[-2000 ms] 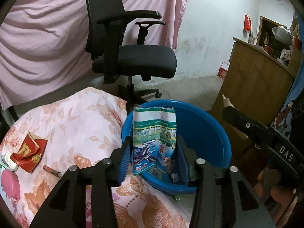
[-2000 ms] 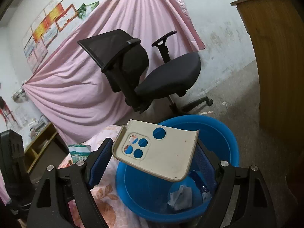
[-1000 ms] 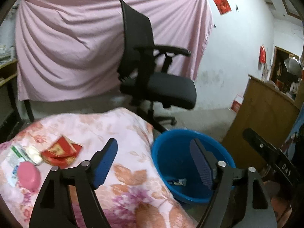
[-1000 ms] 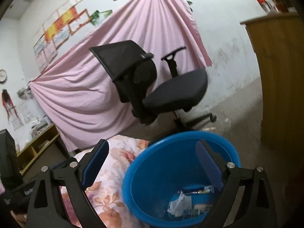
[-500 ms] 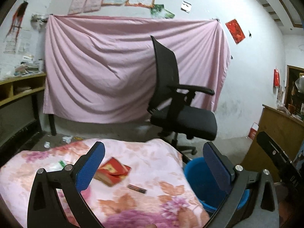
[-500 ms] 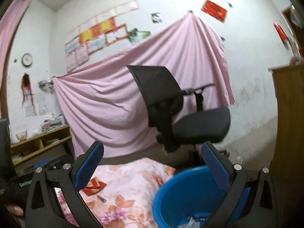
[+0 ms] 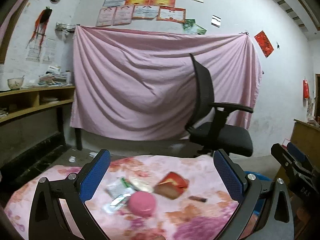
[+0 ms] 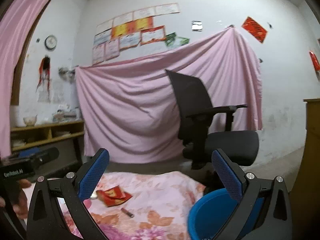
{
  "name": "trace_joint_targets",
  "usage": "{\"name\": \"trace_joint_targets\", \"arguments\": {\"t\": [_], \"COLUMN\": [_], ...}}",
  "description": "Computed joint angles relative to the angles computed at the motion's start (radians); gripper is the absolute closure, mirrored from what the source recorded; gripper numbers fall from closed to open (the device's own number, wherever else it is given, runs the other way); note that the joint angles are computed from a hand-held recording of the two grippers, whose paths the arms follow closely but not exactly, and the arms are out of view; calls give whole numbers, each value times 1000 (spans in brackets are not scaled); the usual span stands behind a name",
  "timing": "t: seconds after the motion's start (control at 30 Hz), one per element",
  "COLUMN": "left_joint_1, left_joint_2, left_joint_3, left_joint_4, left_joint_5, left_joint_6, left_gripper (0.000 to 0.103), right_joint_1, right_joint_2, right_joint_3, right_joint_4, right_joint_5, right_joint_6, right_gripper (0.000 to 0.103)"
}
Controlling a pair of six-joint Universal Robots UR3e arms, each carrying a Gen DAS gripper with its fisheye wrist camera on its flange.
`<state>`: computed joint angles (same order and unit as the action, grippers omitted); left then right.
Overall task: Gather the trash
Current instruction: 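Move both tools back over the bed, then grasp the white toothpaste tube with the left tool while the right tool grasps the battery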
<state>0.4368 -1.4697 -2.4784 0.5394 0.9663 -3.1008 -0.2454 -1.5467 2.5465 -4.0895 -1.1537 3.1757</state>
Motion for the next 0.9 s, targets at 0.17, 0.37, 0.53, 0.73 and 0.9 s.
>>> {"name": "trace_joint_targets", "arguments": {"t": [0.17, 0.37, 0.53, 0.73, 0.9], "left_joint_1": [136, 225, 229, 172, 129], "left_joint_2": [-14, -70, -105, -134, -160], "left_joint_3": [-76, -104, -75, 30, 77], "left_joint_4": [35, 18, -73, -340, -418], "left_joint_5": [-91, -147, -135, -62, -20], "left_joint_6": [57, 127, 191, 285, 319], "left_gripper": [2, 2, 2, 2, 2], "right_joint_1": [152, 266, 319, 354, 335], "right_joint_2": [96, 167, 203, 219, 216], "right_joint_3": [-93, -196, -288, -375, -441], "right_joint_4": [42, 168, 330, 533, 739], "right_joint_5": [-114, -203, -259, -322, -297], "right_joint_6": [-61, -79, -73, -76, -65], "right_gripper": [0, 0, 0, 6, 21]}}
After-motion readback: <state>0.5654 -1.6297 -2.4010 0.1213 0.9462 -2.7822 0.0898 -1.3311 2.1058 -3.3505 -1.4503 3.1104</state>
